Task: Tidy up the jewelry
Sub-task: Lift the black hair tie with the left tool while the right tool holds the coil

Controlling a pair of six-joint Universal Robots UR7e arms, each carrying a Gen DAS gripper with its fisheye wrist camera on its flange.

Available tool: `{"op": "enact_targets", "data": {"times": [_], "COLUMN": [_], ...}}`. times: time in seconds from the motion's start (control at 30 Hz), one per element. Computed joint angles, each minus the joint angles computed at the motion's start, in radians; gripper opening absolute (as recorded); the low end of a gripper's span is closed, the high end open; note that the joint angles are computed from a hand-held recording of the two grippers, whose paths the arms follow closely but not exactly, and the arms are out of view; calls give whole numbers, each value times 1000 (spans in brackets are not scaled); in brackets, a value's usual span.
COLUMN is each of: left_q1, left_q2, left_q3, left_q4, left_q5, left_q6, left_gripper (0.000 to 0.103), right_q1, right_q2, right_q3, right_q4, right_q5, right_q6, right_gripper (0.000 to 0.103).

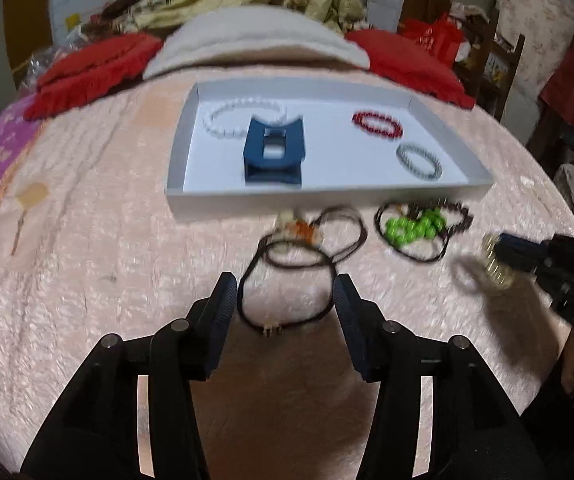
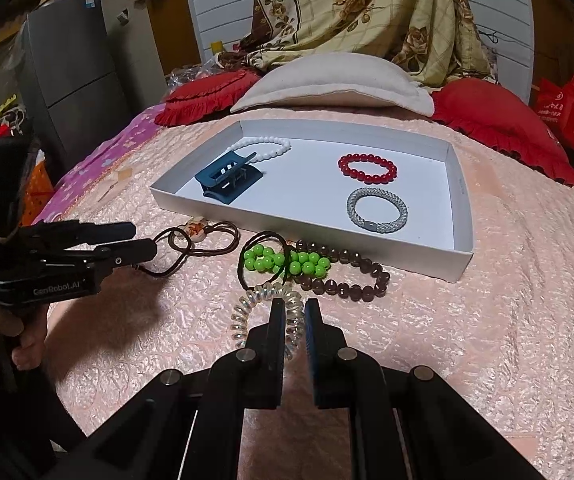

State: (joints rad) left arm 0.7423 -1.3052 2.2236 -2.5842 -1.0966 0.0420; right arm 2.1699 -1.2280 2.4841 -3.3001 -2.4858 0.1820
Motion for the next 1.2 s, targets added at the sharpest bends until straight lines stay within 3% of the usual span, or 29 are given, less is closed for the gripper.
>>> {"op": "enact_targets", "data": {"times": [0.07,0.17,0.33,0.43,0.8,1.2], "left_q1": [6,-4,-10,-11,-32,-22], "left_q2": [13,20,15,7,-67,-91], "left_q3": [-3,20,33,31,28,18], "left_q4": [39,-5,-19,-8,-37,-45], "left_q5": [13,61,49,29,-51,-67], "left_q6": [7,31,60,63,51,37], "left_gripper": [50,48,11,2,2,2], "right_q1": [0,-2,4,4,7,8], "right_q2": [-4,-4,-1,-3,-2,2], "right_q3": [3,1,-3,-1,-2,-8], "right_q4": [0,5,1,2,-16,-18], "right_q5": [-3,-1,-3,-7,-15,-18], "right_q6": [5,7,1,6,4,4], "right_gripper": [9,9,9,9,9,9]}}
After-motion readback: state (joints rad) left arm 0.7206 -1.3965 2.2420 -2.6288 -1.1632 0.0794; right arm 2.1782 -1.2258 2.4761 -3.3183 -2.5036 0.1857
